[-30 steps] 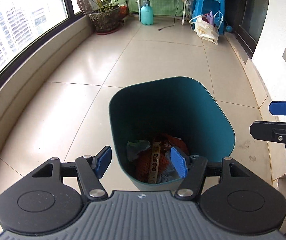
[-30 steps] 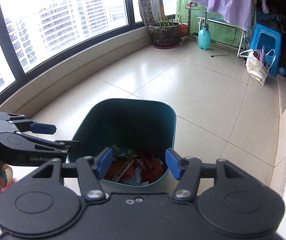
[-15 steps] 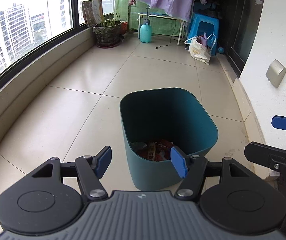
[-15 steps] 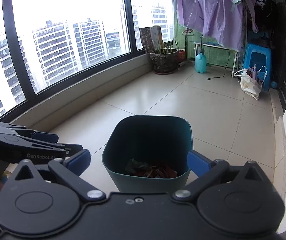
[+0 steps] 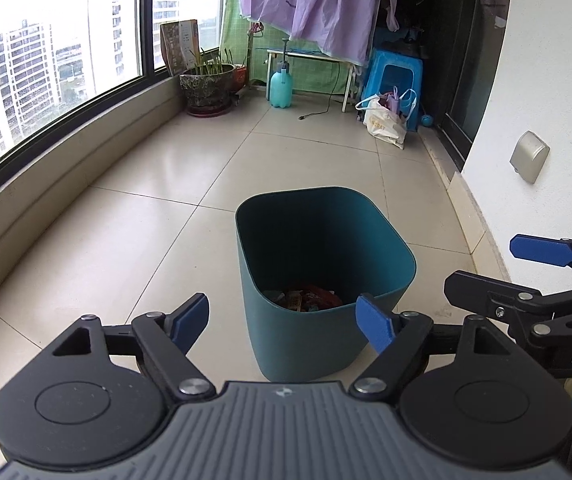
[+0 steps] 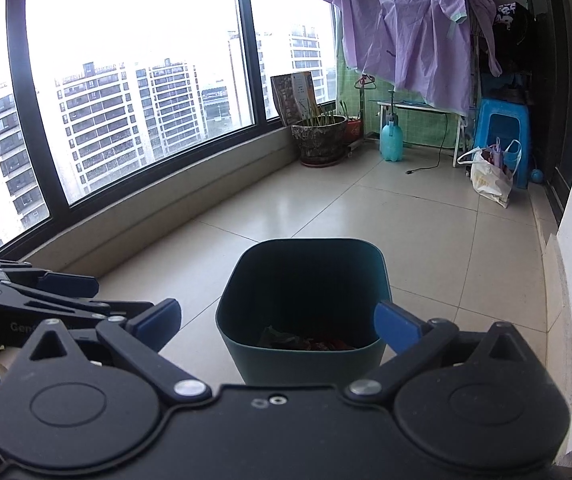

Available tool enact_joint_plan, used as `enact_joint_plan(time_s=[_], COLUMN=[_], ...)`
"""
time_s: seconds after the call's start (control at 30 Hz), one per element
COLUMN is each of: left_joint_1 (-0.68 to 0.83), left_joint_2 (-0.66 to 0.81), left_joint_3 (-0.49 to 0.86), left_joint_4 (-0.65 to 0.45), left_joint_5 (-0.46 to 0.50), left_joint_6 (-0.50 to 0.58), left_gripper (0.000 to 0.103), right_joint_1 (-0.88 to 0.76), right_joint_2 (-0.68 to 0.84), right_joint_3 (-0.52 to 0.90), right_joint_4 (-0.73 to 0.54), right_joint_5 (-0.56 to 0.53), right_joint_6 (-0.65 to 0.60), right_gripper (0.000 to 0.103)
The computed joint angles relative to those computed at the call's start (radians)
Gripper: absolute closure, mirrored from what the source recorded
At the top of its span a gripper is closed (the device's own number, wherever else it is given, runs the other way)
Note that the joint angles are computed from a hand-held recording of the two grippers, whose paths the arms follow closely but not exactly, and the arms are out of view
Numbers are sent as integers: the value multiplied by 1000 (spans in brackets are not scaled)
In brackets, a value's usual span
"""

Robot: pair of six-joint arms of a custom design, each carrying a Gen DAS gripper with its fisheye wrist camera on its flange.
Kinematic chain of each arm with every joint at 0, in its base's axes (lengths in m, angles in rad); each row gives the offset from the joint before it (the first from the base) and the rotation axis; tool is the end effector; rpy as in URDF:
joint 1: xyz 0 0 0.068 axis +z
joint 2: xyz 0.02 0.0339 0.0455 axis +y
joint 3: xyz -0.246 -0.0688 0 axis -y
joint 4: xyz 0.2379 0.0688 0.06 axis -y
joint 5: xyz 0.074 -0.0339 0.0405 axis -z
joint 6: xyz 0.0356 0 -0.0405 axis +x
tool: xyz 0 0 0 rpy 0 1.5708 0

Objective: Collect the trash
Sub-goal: 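Lower the wastebasket to the floor with the right gripper and release it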

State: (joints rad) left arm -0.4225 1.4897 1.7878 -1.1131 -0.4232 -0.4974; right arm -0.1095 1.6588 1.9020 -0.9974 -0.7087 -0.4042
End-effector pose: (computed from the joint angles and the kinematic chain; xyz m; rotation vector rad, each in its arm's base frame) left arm 0.2640 -0.1027 0.4084 -0.2807 2.2794 0.0372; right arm 0.3322 -0.0132 0.4049 -0.6520 2.0636 0.5298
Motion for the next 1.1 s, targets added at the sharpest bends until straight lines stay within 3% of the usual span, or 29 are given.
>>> enact_joint_plan(time_s=[0.4,1.1], left_joint_1=[8,-43], left_joint_2=[-17,-19], left_joint_3=[-40,-59], left_joint_4=[28,24], left_joint_5=[15,-66], left_joint_6=[-21,-42], left_gripper=[22,22], right_joint_1=[38,19], right_joint_2=[-18,-21], right_joint_3=[-42,-47], right_joint_4=[14,7], right_joint_5=[24,-7], right_joint_6=[-24,-19], right_gripper=[0,0])
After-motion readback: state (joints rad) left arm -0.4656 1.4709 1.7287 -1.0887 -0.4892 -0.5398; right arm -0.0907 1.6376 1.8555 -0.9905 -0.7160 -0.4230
